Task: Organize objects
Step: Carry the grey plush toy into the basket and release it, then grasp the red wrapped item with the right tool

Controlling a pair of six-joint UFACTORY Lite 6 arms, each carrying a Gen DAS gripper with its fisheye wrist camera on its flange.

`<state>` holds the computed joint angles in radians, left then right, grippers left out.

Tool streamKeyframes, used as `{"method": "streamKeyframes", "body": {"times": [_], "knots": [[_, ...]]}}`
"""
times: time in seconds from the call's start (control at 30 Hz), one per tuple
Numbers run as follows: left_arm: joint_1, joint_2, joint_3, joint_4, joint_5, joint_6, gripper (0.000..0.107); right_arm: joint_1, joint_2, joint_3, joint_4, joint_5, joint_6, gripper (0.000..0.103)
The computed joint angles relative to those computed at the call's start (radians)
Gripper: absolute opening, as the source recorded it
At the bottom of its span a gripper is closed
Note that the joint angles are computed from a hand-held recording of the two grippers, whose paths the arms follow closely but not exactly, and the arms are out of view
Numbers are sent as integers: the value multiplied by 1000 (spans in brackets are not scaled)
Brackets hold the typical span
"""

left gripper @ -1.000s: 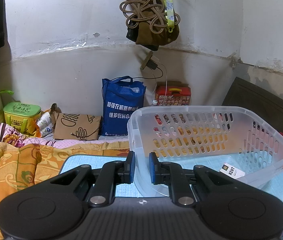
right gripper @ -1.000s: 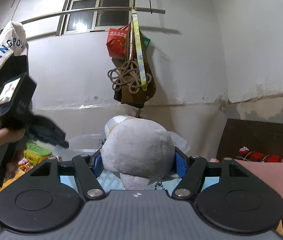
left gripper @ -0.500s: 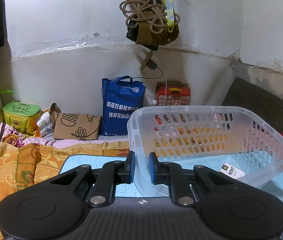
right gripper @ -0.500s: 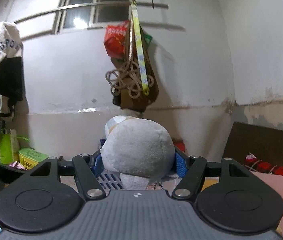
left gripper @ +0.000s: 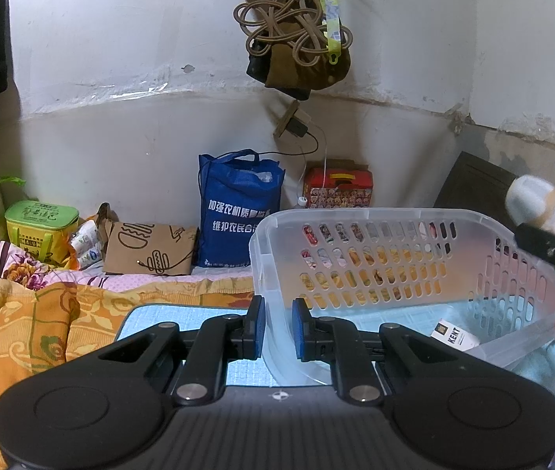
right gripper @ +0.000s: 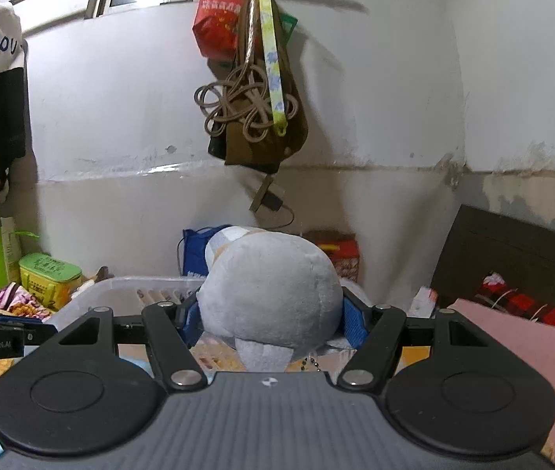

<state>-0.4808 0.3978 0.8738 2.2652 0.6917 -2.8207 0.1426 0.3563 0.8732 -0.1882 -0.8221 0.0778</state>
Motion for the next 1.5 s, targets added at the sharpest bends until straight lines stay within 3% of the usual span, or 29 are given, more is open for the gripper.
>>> {"method": "streamKeyframes", "body": {"times": [0.27, 0.33, 0.37, 0.47, 0.67, 0.87, 1.1, 1.27, 1.5], "knots": [[-5, 6, 6, -8, 3, 5, 18, -3, 26, 61, -62, 81, 26, 71], [-6, 8, 8, -11, 4, 11, 18, -6, 35, 79, -84, 93, 40, 83], [-6, 7, 6, -10, 5, 11, 18, 0, 37, 89, -72, 107, 19, 103], [-4, 0, -3, -3, 4, 1, 18, 31, 34, 95, 18, 124, -91, 103], [1, -2, -8, 11, 4, -10, 18, -2, 18, 70, -53, 118, -17, 103], [3, -6, -14, 19, 2, -14, 18, -63, -53, -73, -62, -9, 0, 103], [3, -8, -24, 44, 7, -40, 19, -265, -206, -400, -255, -198, 52, 103], [-9, 3, -14, 19, 19, -20, 19, -371, -125, -566, -305, -376, -40, 102], [-21, 6, -9, -8, 30, 3, 19, -395, 108, -633, -310, -596, -184, 84]]}}
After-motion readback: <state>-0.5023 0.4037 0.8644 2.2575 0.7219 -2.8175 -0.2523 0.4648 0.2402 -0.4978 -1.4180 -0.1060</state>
